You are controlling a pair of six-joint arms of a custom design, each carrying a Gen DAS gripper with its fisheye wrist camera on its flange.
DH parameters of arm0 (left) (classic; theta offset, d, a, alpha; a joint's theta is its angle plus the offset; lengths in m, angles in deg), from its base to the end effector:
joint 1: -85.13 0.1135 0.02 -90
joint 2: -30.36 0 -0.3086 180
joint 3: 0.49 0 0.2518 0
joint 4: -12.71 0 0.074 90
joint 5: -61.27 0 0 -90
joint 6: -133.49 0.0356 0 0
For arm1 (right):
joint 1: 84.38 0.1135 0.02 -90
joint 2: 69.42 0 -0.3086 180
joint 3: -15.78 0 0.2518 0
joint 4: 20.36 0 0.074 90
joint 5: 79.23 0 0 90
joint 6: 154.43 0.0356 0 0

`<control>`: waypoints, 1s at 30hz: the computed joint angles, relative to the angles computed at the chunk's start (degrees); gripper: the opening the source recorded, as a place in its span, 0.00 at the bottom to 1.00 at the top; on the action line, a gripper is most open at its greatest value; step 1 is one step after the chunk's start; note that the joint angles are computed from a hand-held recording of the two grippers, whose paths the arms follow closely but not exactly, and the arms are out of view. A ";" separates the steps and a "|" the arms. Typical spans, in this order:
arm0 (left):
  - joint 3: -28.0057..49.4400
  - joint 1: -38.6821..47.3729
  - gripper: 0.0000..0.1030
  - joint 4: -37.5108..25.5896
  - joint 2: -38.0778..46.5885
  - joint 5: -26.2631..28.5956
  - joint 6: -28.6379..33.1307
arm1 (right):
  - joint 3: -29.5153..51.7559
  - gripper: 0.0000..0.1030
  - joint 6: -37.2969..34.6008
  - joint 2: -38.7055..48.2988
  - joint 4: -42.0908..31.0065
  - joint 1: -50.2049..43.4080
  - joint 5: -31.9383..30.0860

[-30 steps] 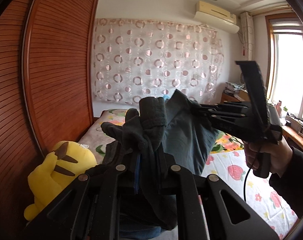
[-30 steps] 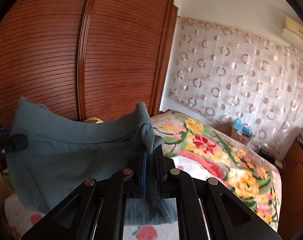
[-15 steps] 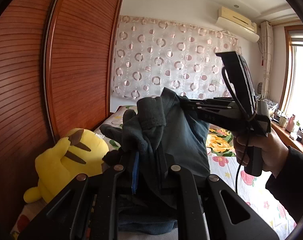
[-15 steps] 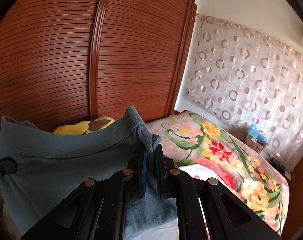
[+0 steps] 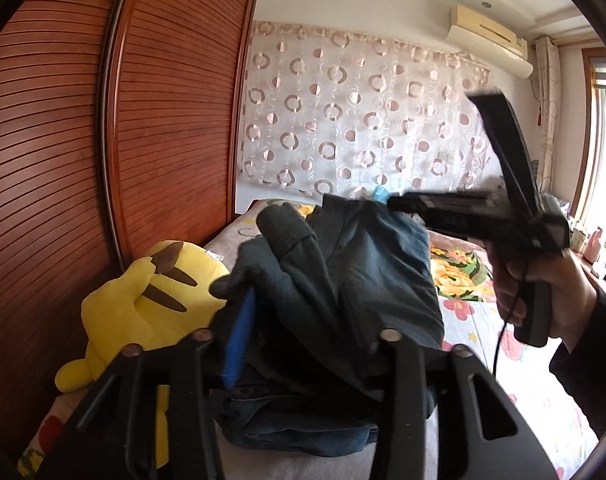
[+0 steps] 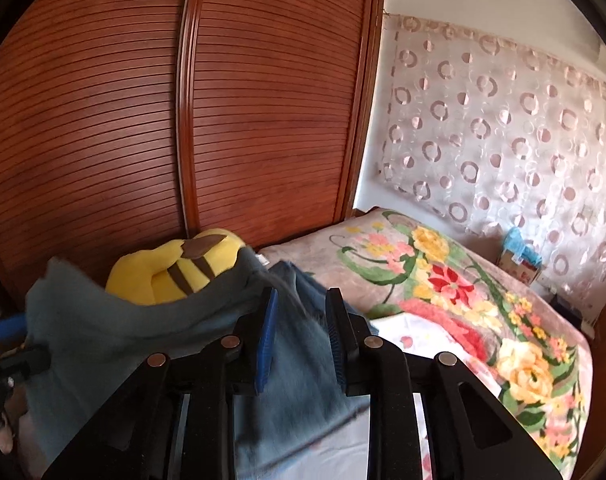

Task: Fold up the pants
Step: 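Lower the garment onto the jeans stack with both grippers, then open both grippers to release the garment on top of the stack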

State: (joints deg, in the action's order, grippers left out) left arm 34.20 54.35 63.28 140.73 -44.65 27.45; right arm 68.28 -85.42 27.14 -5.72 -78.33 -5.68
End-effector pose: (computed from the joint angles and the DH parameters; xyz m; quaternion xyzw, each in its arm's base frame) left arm 0.2522 -0.1388 0.1129 0.0335 0.8384 -0.1039 0.5340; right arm 0.3275 0.0448 0.1919 -0.2699 0.8141 0.0576 0.5110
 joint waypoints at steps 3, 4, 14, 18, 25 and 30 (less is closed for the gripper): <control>-1.39 -0.12 0.48 1.79 -1.49 -0.22 0.45 | -0.51 0.25 -1.59 0.11 -0.84 -1.88 -0.90; -1.43 -0.34 0.48 1.50 -2.11 -0.55 0.69 | -0.52 0.25 -1.81 0.38 -0.72 -2.44 -0.78; 6.71 -0.43 0.48 -13.87 -4.97 -0.28 4.82 | 2.32 0.25 3.01 3.66 -1.53 -2.79 1.58; 7.96 1.50 0.48 -15.84 -0.91 0.91 3.53 | 1.05 0.25 4.17 2.78 -0.79 -2.30 1.94; 6.44 1.11 0.48 -15.72 -1.05 0.76 2.21 | -4.72 0.25 6.56 -2.18 0.70 -3.28 -0.06; 4.59 -0.22 0.48 -15.01 -3.31 -0.56 3.21 | -10.19 0.25 8.20 -8.14 1.29 -2.65 1.10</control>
State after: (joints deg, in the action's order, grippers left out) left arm 38.79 54.14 48.28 137.42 -45.21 30.66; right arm 58.09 -77.22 19.00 -4.43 -80.98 -4.58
